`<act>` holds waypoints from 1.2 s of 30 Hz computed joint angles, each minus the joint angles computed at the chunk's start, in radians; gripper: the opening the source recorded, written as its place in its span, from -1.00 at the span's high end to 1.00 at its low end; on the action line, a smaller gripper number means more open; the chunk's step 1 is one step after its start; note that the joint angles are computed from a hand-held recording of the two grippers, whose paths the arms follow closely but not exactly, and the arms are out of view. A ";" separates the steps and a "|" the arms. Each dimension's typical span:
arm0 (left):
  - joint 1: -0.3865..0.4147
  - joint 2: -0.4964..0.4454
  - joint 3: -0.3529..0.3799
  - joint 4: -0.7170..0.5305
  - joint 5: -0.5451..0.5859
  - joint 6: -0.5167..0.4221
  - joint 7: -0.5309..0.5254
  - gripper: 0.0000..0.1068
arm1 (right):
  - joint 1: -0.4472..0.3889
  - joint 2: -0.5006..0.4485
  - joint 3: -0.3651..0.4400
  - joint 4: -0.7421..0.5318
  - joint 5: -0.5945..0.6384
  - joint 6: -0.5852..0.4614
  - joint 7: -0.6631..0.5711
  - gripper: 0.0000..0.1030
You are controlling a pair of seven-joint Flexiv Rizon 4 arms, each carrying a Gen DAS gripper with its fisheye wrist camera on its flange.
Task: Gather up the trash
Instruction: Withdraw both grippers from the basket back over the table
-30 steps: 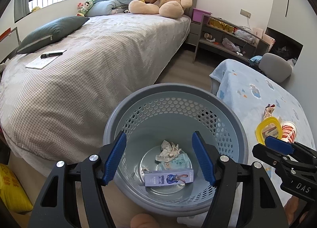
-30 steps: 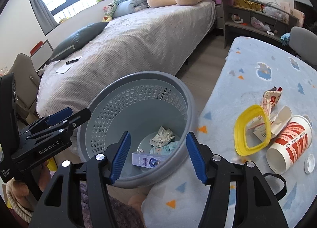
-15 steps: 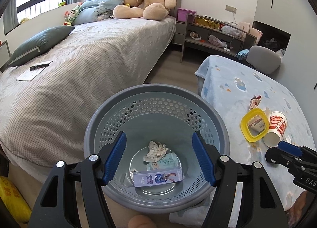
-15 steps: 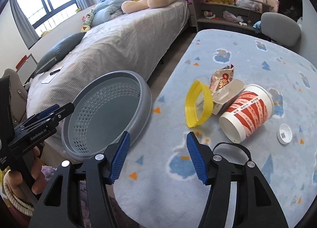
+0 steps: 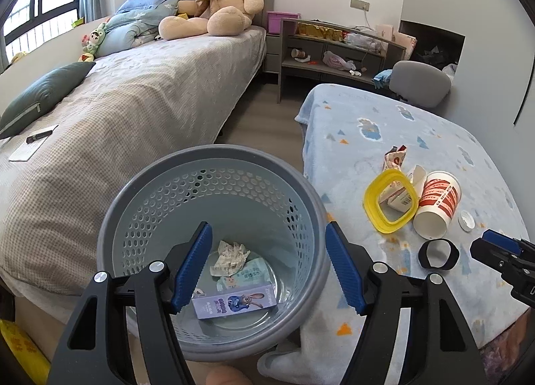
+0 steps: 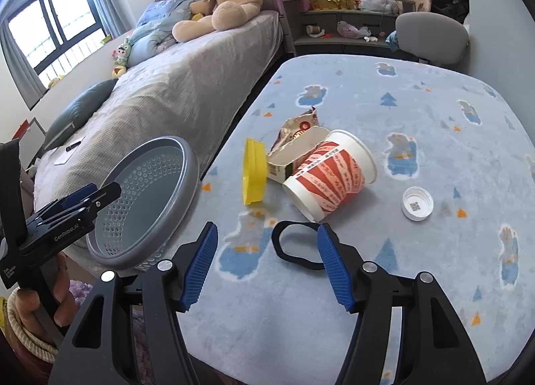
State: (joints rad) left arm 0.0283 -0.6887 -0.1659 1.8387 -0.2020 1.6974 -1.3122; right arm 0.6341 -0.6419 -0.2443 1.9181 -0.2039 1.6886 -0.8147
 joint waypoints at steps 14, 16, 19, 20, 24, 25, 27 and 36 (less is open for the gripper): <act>-0.050 -0.014 -0.028 -0.024 0.012 -0.020 0.016 -0.27 | 0.046 0.043 -0.105 0.105 0.060 0.030 -0.021 -0.27; -0.056 -0.017 -0.029 -0.029 0.013 -0.020 0.020 -0.27 | 0.038 0.046 -0.103 0.111 0.063 0.026 -0.025 -0.27; -0.071 -0.022 -0.020 -0.038 0.011 -0.027 0.022 -0.27 | 0.042 0.048 -0.117 0.126 0.069 0.036 -0.034 -0.28; -0.076 -0.023 -0.016 -0.040 0.010 -0.029 0.022 -0.27 | 0.039 0.048 -0.117 0.131 0.073 0.039 -0.037 -0.28; -0.108 -0.029 0.013 -0.054 0.007 -0.040 0.018 -0.27 | 0.012 0.046 -0.100 0.140 0.092 0.051 -0.046 -0.28; -0.114 -0.031 0.019 -0.058 0.006 -0.042 0.018 -0.27 | 0.007 0.045 -0.098 0.142 0.097 0.052 -0.048 -0.28; -0.124 -0.033 0.028 -0.063 0.006 -0.046 0.017 -0.27 | -0.009 0.044 -0.085 0.142 0.103 0.050 -0.052 -0.28; -0.138 -0.046 0.030 -0.084 0.003 -0.070 0.022 -0.27 | -0.073 0.030 -0.041 0.122 0.096 0.031 -0.065 -0.28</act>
State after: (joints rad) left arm -0.1093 -0.7350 -0.1356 1.7549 -0.1992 1.6273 -1.2906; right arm 0.5616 -0.6118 -0.2850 2.0404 -0.1082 1.7194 -0.8794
